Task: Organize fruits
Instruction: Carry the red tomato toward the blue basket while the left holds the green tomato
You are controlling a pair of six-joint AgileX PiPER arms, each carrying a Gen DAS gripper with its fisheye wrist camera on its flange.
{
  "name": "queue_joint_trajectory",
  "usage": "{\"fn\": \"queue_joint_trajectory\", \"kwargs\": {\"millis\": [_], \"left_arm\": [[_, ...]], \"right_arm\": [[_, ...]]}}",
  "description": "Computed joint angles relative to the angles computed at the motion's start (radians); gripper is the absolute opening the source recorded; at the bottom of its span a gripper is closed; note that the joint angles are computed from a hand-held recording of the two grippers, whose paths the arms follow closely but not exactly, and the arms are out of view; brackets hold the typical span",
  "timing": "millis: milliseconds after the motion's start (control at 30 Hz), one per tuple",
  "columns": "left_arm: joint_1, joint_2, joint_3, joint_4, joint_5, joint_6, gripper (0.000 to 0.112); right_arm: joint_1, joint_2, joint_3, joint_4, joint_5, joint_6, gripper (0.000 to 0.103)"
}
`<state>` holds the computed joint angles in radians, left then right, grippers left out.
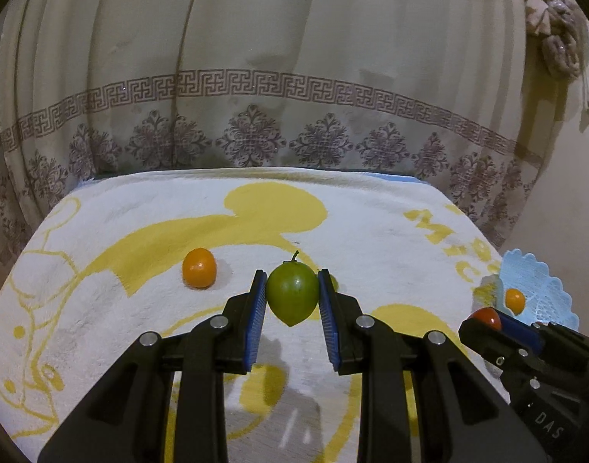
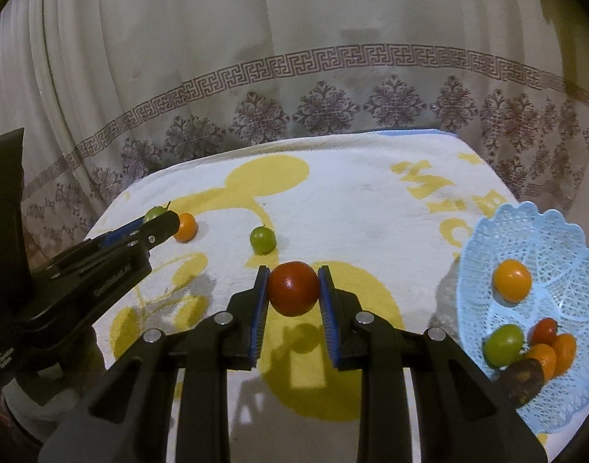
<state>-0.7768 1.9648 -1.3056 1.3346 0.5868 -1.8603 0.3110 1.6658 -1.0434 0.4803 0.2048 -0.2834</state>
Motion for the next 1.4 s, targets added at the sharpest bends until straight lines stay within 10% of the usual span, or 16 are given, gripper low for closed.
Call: {"fn": "queue_joint_trajectory", "kwargs": {"millis": [833,1400], "left_arm": [[-0.123,0.002,-0.045,-0.002,-0.027,0.074,0.027],[-0.167,0.049,-0.104,-0.077,-0.037,0.163,0.027]], "right_arm": [[-0.210,-0.221,0.206,0.108,-0.004,-0.103,0.026],[-0.555,-0.286,0.341,0.569,0.076,-0.629,0.026]]}}
